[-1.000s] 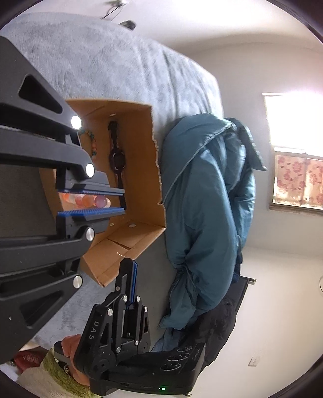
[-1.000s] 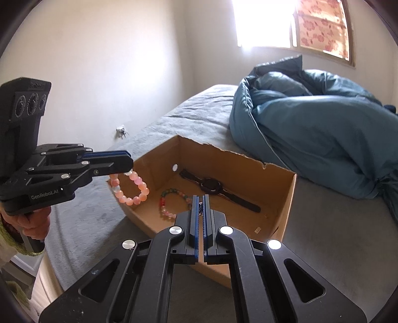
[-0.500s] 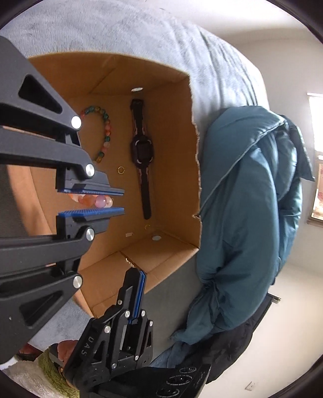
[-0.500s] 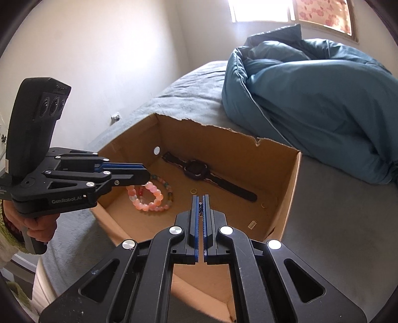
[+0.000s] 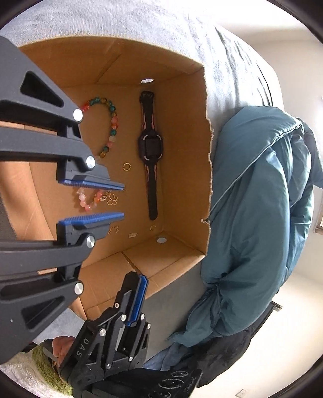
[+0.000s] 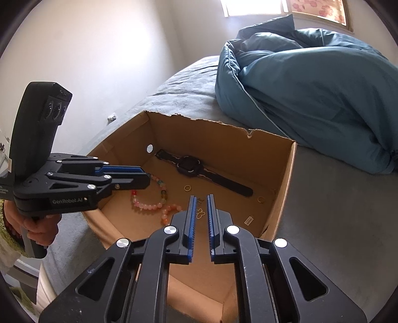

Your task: Organize jewelry

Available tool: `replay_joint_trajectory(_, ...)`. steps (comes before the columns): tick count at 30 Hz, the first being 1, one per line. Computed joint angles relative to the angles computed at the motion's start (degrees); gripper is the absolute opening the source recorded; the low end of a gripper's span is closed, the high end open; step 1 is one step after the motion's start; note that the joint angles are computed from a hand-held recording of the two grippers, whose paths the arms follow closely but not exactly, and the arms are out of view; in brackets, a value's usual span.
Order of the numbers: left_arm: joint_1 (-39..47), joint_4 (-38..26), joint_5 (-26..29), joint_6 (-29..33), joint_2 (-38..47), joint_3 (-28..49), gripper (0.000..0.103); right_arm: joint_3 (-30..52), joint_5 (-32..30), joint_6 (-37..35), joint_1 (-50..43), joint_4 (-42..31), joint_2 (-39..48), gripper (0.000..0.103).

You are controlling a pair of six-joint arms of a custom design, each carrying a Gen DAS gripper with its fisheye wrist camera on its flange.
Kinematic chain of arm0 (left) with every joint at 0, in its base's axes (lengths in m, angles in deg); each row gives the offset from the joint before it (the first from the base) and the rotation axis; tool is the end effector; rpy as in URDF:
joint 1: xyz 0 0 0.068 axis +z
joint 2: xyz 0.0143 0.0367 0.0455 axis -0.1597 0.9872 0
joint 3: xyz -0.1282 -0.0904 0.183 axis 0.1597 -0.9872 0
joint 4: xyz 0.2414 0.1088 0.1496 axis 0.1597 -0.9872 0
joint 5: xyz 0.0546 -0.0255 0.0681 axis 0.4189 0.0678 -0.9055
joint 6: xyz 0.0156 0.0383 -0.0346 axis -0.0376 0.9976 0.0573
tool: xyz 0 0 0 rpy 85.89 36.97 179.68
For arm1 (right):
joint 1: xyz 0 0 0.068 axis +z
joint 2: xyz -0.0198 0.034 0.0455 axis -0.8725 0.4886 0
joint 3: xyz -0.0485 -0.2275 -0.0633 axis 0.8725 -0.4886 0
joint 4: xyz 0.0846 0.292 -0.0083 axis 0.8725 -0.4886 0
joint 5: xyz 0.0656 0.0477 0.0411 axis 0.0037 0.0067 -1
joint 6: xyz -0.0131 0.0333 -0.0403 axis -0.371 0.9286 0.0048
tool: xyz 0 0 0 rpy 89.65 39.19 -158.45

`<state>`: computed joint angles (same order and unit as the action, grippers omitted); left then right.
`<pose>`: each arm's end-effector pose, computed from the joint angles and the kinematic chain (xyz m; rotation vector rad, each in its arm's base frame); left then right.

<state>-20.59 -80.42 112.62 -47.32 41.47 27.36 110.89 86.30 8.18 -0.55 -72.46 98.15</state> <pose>0.3463 -0.0881 0.3287 1.0650 2.4150 -0.6262 0.1829 0.2781 0.3111 0.1872 2.3486 0.1810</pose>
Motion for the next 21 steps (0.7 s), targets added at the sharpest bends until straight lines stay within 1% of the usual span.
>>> replay_joint_trajectory(2,0.6,-0.2,0.2,0.0,-0.7,0.4,0.018,0.3,0.8,0.7,0.5,-0.7,-0.3,0.016)
replay_joint_trajectory(3,1.2,-0.2,0.5,0.2,-1.2,0.4,0.018,0.4,1.7,1.7,1.2,-1.5,-0.7,0.018)
replay_joint_trajectory(6,4.3,0.6,1.6,1.5,-5.0,-0.5,0.022,1.1,4.8,5.7,3.4,-4.8,-1.6,0.026)
replay_joint_trajectory(8,6.6,1.5,1.9,1.9,-7.0,-1.0,0.029,1.4,6.7,9.4,4.8,-7.3,-2.1,0.035)
replay_joint_trajectory(9,8.4,2.4,2.0,1.8,-8.2,-1.3,0.032,1.0,7.9,12.8,6.0,-8.9,-2.9,0.035)
replay_joint_trajectory(11,10.9,3.9,1.9,1.6,-9.3,-1.8,0.042,-0.3,8.9,17.0,7.2,-10.0,-4.3,0.037)
replay_joint_trajectory(14,13.9,5.3,-0.6,1.3,-8.7,-2.5,0.049,-1.2,8.8,24.0,8.3,-12.6,-4.5,0.040)
replay_joint_trajectory(17,15.6,2.6,-3.0,0.2,-4.4,-1.1,0.049,-4.2,6.4,29.2,8.4,-11.3,-5.6,0.040)
replay_joint_trajectory(21,16.6,-0.8,-2.5,-1.4,-0.8,-0.3,0.050,-7.8,2.1,32.6,7.0,-7.7,-6.6,0.040)
